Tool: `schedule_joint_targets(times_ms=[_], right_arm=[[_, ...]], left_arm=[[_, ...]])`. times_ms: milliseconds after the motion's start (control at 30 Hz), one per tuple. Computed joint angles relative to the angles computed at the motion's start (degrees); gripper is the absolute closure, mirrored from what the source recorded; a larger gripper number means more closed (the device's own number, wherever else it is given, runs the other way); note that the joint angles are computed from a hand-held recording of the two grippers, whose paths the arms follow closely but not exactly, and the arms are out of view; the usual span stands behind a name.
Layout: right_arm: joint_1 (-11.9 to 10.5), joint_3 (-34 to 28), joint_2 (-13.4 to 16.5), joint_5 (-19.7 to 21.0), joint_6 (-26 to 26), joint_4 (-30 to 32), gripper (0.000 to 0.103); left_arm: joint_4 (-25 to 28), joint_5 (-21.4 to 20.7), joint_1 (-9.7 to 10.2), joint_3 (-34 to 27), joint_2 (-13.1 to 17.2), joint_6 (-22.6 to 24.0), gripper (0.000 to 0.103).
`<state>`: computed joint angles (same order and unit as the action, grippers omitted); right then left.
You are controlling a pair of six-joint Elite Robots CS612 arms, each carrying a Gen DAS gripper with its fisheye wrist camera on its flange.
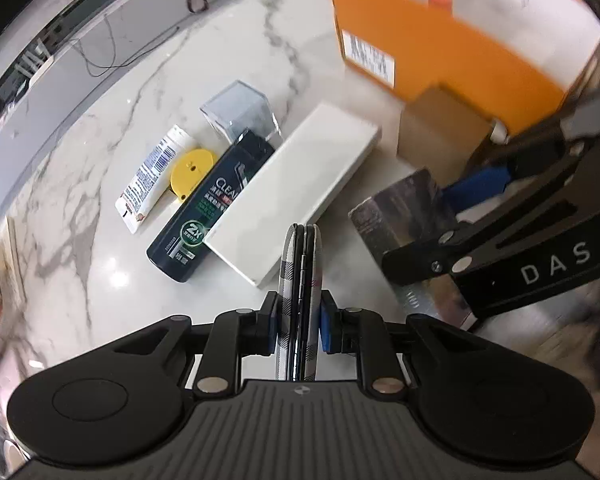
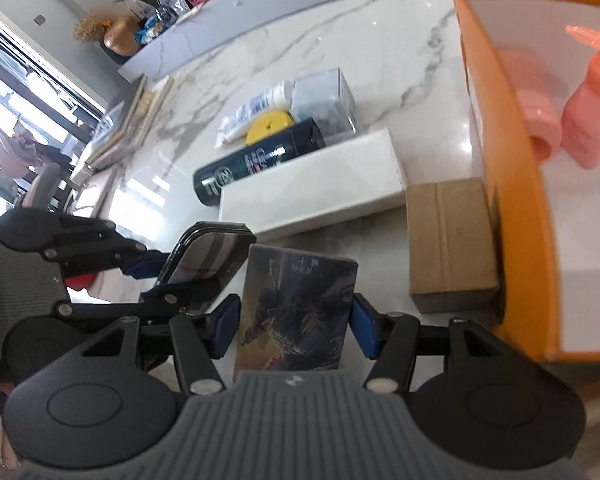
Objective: Organize rigid objects
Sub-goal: 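Lift the plaid case with the left tool while the right tool lifts the card toward the box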
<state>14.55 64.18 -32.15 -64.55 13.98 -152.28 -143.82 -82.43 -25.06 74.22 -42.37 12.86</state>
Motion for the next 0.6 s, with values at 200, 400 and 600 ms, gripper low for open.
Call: schedule_joint_targets(times_ms=[200, 400, 600], right_arm=[[-0.4, 3.0, -2.1, 0.5, 0.4, -5.6, 0.044], [-1.5, 6.0, -4.8, -1.1, 0.4, -12.9, 0.044], [-2.8, 7.8, -6.9, -4.4, 0.5, -18.4, 0.044]], left_arm=[[-3.5, -0.4, -0.24, 1.9, -2.0, -4.6, 0.081], [-7.4, -0.9, -0.83, 2.0, -3.3, -7.6, 0.081], [-10.1, -4.1, -1.56, -0.6, -2.9, -10.9, 0.081]])
